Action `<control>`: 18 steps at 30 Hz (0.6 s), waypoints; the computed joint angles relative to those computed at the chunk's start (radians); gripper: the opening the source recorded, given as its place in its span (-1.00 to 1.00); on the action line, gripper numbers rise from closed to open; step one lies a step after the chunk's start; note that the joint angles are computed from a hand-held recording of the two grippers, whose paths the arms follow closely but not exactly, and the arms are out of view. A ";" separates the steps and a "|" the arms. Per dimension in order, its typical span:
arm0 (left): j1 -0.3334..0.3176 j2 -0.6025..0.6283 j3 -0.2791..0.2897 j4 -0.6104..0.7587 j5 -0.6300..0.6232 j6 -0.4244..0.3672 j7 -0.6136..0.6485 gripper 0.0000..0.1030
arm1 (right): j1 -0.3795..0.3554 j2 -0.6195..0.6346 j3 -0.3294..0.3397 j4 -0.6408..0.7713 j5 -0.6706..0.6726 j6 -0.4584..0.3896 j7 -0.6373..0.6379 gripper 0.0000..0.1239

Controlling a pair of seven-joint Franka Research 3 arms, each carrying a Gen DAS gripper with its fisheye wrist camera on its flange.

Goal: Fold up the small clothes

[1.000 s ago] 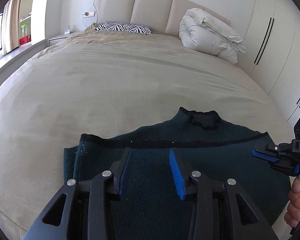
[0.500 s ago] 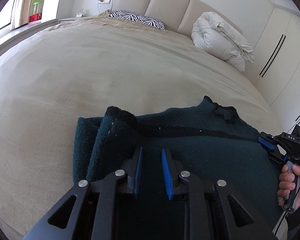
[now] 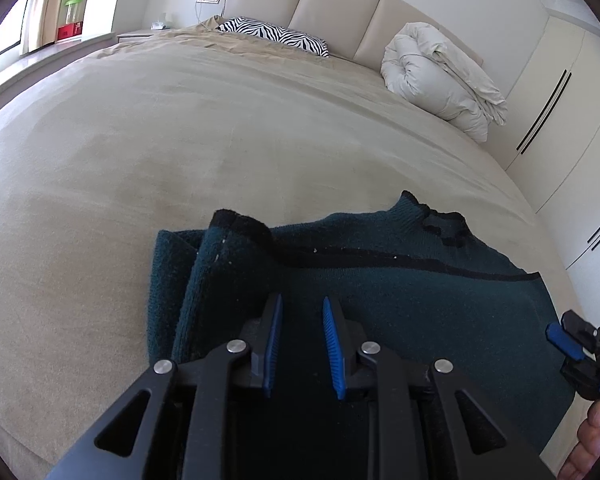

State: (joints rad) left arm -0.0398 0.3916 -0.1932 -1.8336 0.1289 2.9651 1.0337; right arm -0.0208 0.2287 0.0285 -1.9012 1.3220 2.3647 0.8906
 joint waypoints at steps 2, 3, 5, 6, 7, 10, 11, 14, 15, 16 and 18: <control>-0.050 -0.064 0.046 -0.065 0.042 0.008 -0.066 -0.29 | 0.012 0.012 0.013 -0.018 -0.047 -0.075 0.010 -0.68; -0.089 -0.099 0.081 -0.100 0.087 -0.001 -0.118 -0.19 | 0.021 0.019 0.012 -0.026 -0.072 -0.070 0.029 -0.68; -0.148 -0.151 0.121 -0.148 0.195 -0.046 -0.199 -0.06 | -0.008 0.026 0.014 -0.054 0.023 -0.103 -0.025 -0.69; -0.157 -0.165 0.114 -0.160 0.231 -0.079 -0.206 -0.04 | -0.023 0.026 0.008 -0.063 0.061 -0.119 -0.027 -0.70; -0.174 -0.176 0.120 -0.174 0.289 -0.098 -0.239 -0.03 | -0.036 0.015 -0.001 -0.082 0.096 -0.114 -0.032 -0.70; -0.197 -0.197 0.125 -0.197 0.435 -0.135 -0.341 0.02 | -0.077 -0.041 -0.049 -0.164 0.159 -0.077 -0.063 -0.70; -0.179 -0.198 0.105 -0.196 0.416 -0.143 -0.325 0.03 | -0.089 -0.050 -0.064 -0.179 0.178 -0.062 -0.057 -0.70; -0.134 -0.191 0.062 -0.191 0.341 -0.151 -0.252 0.05 | -0.109 -0.109 -0.100 -0.250 0.229 0.048 -0.008 -0.70; -0.134 -0.191 0.062 -0.191 0.349 -0.151 -0.252 0.05 | -0.112 -0.135 -0.109 -0.274 0.250 0.089 0.006 -0.70; -0.136 -0.193 0.065 -0.195 0.361 -0.147 -0.260 0.05 | -0.112 -0.161 -0.116 -0.296 0.258 0.122 0.022 -0.69; -0.141 -0.196 0.072 -0.204 0.389 -0.135 -0.286 0.05 | -0.103 -0.214 -0.123 -0.333 0.262 0.136 0.013 -0.66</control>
State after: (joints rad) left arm -0.1810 0.1953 -0.1210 -2.0378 0.5182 2.8297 0.7474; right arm -0.1241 0.0149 -0.0942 -2.2344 1.5843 2.5002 0.9032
